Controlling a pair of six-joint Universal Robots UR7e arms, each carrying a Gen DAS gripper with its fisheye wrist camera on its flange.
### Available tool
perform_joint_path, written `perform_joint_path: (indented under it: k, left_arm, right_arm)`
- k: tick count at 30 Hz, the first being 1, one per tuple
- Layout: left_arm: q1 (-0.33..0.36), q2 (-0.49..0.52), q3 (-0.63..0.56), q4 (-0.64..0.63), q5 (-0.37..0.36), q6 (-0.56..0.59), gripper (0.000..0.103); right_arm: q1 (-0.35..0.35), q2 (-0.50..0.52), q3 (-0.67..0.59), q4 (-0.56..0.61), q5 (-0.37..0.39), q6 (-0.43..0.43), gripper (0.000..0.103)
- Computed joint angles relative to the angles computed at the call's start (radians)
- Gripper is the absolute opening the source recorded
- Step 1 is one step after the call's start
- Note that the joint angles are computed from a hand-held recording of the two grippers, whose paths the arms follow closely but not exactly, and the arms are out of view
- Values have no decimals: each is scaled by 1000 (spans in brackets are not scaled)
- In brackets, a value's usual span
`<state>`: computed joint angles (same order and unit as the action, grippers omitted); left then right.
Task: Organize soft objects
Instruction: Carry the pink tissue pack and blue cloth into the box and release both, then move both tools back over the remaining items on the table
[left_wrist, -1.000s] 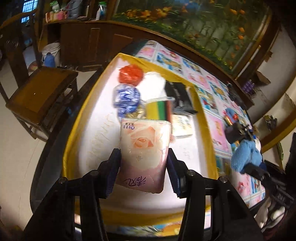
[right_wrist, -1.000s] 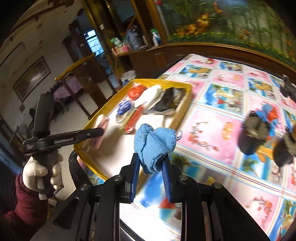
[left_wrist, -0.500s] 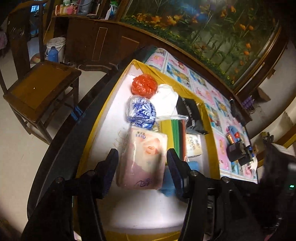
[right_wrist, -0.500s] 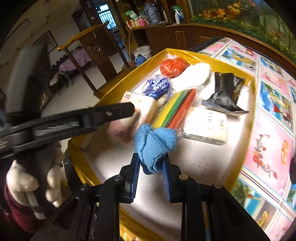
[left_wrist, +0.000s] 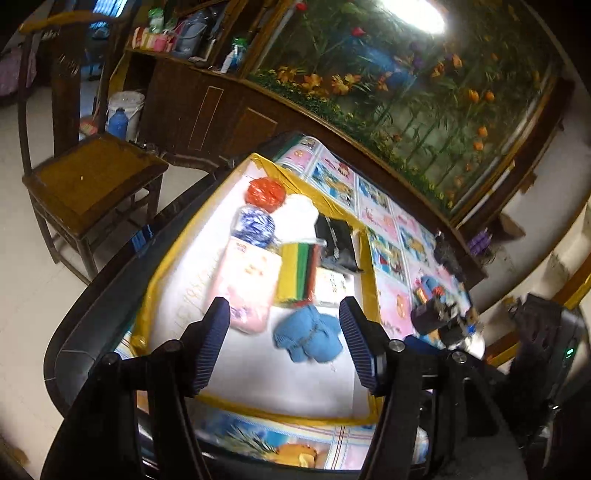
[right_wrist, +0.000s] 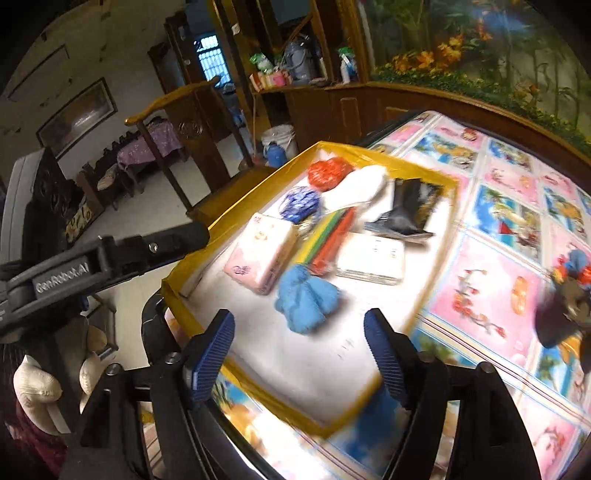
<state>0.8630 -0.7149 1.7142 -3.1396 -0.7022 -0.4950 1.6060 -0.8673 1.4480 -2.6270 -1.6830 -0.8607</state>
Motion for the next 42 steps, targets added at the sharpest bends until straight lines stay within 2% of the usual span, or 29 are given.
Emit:
perform_joint_path:
  k: [5, 8, 10, 12, 14, 16, 20, 26, 28, 32, 38, 42]
  left_arm:
    - [-73, 93, -91, 111, 123, 82, 60]
    - [-104, 138, -135, 174, 160, 110, 60]
    - [-120, 158, -154, 214, 182, 108, 60]
    - [-131, 176, -179, 254, 190, 103, 60]
    - [-139, 193, -202, 298, 199, 89, 60]
    - [-148, 208, -223, 336, 203, 72, 60]
    - [-165, 243, -270, 396, 213, 64, 60]
    - [-175, 296, -349, 490, 210, 50, 60]
    - [-173, 314, -378, 522, 202, 47, 60]
    - [-169, 351, -434, 584, 180, 40, 60]
    - [-152, 379, -479, 589, 89, 70, 60]
    - [-140, 399, -508, 592, 31, 83, 60]
  right_arm:
    - [-64, -118, 114, -120, 36, -5, 76]
    - [-112, -196, 182, -223, 82, -1, 77]
    - [-148, -250, 238, -342, 125, -1, 84]
    - [-183, -288, 290, -476, 170, -4, 100]
    - [-227, -320, 317, -570, 227, 3, 102]
    - [-261, -339, 308, -548, 238, 36, 102]
    - [-344, -369, 253, -408, 255, 172, 102]
    - [-412, -405, 224, -351, 242, 218, 102]
    - [-406, -431, 215, -327, 219, 227, 102]
    - [-403, -406, 161, -304, 191, 238, 102]
    - [-388, -309, 18, -289, 123, 248, 102]
    - [-377, -236, -131, -225, 66, 278, 102]
